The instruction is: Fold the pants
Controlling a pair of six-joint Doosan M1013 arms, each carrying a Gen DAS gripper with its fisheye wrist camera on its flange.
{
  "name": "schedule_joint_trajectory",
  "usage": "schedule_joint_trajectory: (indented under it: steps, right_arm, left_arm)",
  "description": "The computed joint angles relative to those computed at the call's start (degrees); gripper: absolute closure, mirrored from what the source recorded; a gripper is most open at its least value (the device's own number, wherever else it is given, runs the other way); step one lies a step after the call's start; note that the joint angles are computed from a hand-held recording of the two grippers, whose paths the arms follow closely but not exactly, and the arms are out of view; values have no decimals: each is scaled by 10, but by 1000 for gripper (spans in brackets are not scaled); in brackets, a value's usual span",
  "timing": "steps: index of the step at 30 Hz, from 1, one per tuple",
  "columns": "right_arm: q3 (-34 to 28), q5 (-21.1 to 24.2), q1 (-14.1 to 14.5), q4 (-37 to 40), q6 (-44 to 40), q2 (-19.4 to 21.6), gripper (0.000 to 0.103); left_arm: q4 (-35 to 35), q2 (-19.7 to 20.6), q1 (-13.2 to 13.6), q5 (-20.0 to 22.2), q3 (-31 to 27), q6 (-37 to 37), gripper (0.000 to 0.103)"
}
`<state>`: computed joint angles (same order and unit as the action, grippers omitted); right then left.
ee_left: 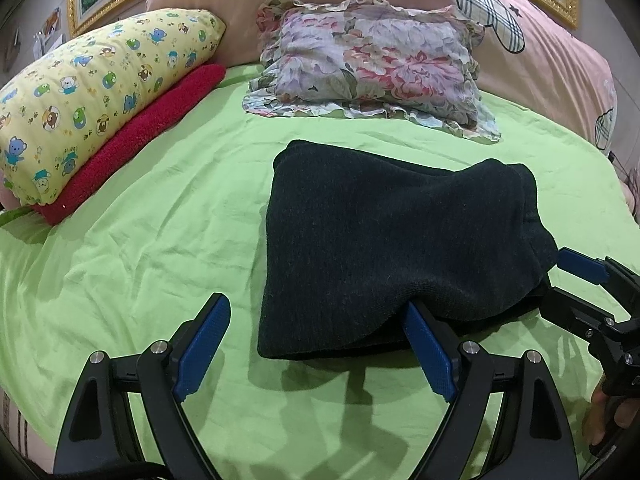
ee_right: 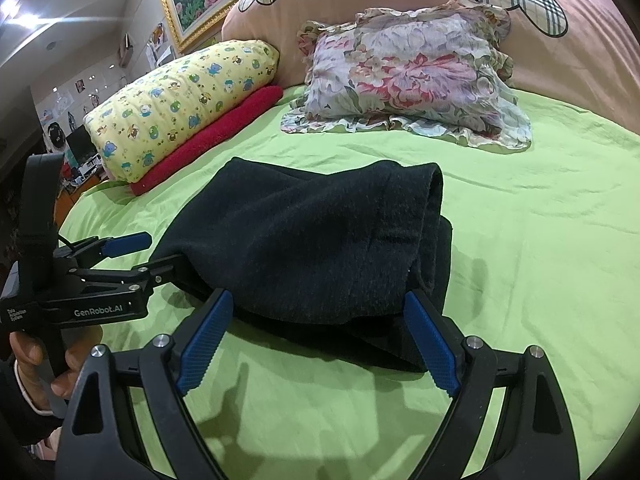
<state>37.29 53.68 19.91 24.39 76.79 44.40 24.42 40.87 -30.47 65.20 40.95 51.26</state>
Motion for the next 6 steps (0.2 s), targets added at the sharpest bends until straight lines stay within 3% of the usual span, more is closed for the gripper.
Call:
schedule_joint_trajectory:
  steps: [6]
  right_arm:
    - [8,-8,0,0,5,-4,15]
  left_arm:
    - [-26,-2,3,0,1,6,15]
